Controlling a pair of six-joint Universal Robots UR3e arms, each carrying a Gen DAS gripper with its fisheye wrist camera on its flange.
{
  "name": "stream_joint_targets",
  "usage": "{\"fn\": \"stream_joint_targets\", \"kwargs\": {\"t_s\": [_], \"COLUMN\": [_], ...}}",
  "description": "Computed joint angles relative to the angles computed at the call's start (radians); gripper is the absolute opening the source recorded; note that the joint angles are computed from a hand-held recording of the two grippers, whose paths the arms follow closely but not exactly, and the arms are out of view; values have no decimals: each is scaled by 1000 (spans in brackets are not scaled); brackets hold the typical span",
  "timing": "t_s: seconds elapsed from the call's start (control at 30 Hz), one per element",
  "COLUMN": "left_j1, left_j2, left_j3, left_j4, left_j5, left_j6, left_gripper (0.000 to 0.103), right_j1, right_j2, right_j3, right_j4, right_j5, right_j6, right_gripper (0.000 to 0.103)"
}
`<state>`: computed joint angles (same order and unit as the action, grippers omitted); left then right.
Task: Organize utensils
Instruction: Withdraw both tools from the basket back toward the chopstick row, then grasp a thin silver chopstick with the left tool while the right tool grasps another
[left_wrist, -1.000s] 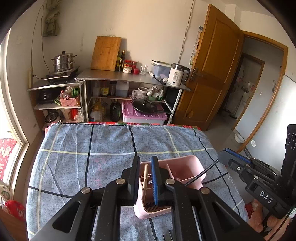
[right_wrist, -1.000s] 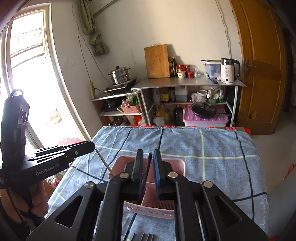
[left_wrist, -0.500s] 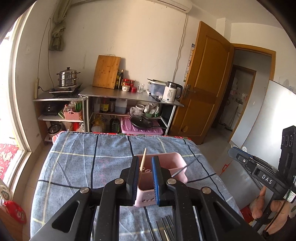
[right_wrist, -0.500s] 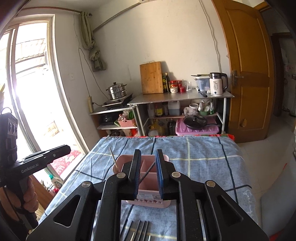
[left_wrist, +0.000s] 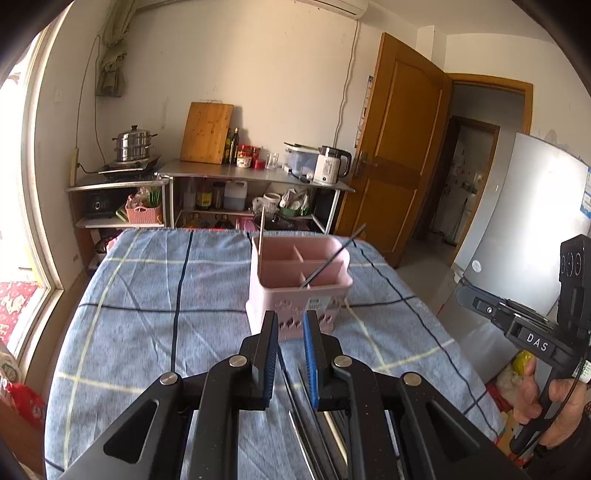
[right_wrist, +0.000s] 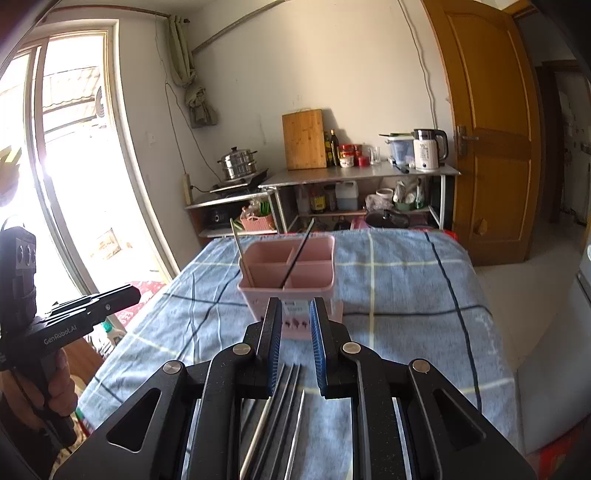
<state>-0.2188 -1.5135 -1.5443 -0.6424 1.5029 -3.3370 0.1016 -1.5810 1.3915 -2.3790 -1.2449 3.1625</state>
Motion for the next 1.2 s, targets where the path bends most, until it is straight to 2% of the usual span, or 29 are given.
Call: {"fn": "stream_joint_targets", "kwargs": {"t_s": [0.27,0.57,0.83,1.2], "left_j1": [-44,-57,-65,-53], "left_j2": [90,83,-30,-205], "left_j3": [-211,-318,-348,-286], "left_j4": [77,139,160,143], "left_j5": [46,50,28,-26], "left_j6": [-22,-29,-54,-85], "left_gripper": [13,13,13,13], "right_j1": [-21,11,39,82], "right_j2": [-125,-131,-65,92], "right_j3": [201,292,328,297], "right_j4": [-25,-55,-63,-63], "right_j5": [10,-30,-46,-68], "right_j6": [-14,-23,-36,-38], "right_gripper": [16,16,16,16]}}
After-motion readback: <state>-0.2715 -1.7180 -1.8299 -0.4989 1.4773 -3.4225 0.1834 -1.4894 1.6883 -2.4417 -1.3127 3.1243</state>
